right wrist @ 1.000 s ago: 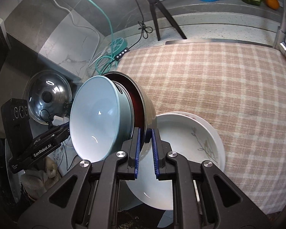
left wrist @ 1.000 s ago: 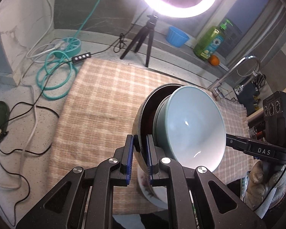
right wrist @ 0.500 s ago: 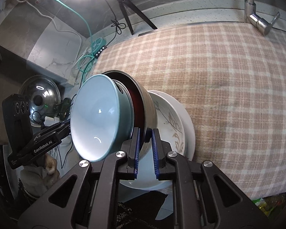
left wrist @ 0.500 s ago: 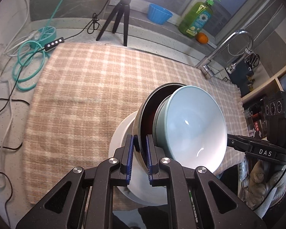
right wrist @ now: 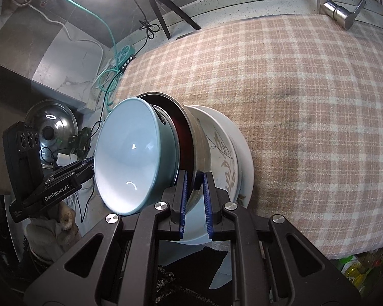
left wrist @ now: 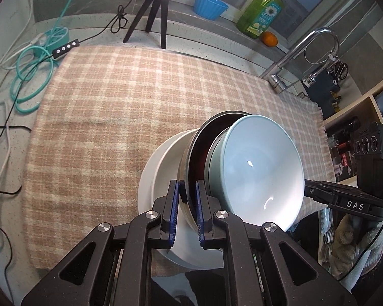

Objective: Organize plates and bowls
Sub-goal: 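Lift the nested bowls with both tools and carry them over the plate stack, then lower the nested bowls onto the plate stack and open both tools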

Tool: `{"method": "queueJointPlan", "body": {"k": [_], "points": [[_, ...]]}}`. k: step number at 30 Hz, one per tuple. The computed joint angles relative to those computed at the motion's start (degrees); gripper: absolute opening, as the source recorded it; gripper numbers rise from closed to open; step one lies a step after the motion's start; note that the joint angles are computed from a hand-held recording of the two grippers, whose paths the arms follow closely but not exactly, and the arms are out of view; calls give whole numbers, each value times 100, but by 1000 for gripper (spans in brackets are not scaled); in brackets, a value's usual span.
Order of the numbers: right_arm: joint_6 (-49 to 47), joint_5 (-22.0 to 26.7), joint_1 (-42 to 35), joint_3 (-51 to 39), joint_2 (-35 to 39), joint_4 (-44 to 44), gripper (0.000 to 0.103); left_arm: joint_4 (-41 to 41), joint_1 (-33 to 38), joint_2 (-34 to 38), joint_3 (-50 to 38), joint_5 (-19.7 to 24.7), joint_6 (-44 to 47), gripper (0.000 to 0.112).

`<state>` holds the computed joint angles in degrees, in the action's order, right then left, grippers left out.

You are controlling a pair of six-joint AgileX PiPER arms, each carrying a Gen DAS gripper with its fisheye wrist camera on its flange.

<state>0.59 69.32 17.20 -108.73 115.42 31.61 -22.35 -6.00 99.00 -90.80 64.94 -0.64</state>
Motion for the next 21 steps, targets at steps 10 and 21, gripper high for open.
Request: {"method": "queueJointPlan", "body": {"k": [10, 21], "points": [[6, -30, -8, 95, -28, 39, 14, -58, 23, -1, 32, 8, 44, 9], [43, -79, 52, 80, -65, -128, 14, -66, 31, -18, 28, 12, 57, 11]]}}
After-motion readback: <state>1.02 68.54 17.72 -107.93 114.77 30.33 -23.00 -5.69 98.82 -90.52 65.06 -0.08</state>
